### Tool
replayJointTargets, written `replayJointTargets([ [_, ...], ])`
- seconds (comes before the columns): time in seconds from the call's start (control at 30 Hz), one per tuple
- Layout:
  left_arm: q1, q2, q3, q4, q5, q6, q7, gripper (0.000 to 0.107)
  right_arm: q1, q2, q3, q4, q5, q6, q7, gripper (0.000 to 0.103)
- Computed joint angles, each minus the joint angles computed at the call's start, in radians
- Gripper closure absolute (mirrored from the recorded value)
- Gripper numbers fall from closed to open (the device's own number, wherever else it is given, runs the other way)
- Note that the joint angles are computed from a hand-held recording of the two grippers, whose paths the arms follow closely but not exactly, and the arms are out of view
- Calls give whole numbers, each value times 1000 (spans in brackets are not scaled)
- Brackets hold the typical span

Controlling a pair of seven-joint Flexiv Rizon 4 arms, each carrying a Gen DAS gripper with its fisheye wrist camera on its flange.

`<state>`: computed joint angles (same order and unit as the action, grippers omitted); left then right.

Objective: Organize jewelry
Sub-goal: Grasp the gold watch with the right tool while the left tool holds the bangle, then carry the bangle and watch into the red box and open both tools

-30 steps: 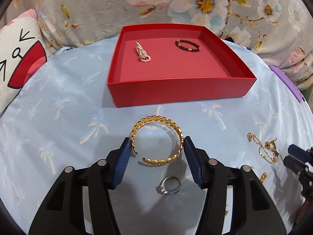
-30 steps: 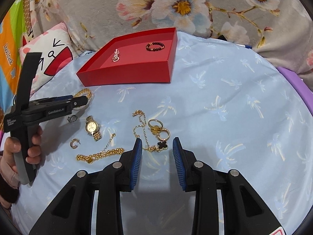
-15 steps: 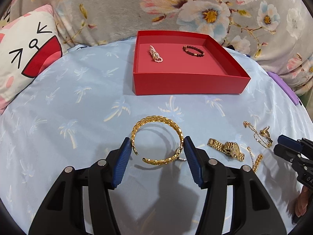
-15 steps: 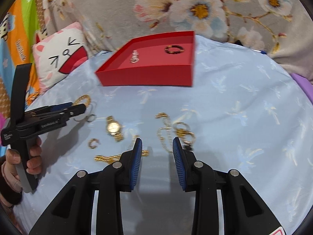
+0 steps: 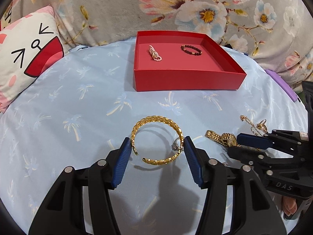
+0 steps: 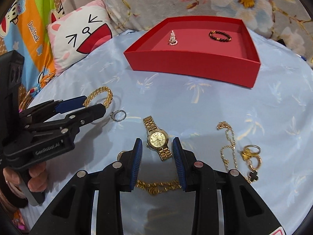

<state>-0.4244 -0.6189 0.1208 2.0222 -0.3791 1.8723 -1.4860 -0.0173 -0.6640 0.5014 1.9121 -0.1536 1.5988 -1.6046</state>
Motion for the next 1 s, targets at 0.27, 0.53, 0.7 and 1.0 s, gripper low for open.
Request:
replayJointTargets([
  [0.27,-1,-1,1,-3,6,-5,-3,53,1,-5,0,-12,6,-10,-2,81],
  [0.53,-6,-3,3,-3,8,0,-4,53,-2,8,-12,23,10,74,26,81],
  [0.7,1,-1,-6,-3,8,-4,-6,53,-33,29,-4,50,-28,113,78,81],
  [1.0,-26,13,49,-67,50,-69,41,53,-119,61,43,-5,-75,52,141,81],
])
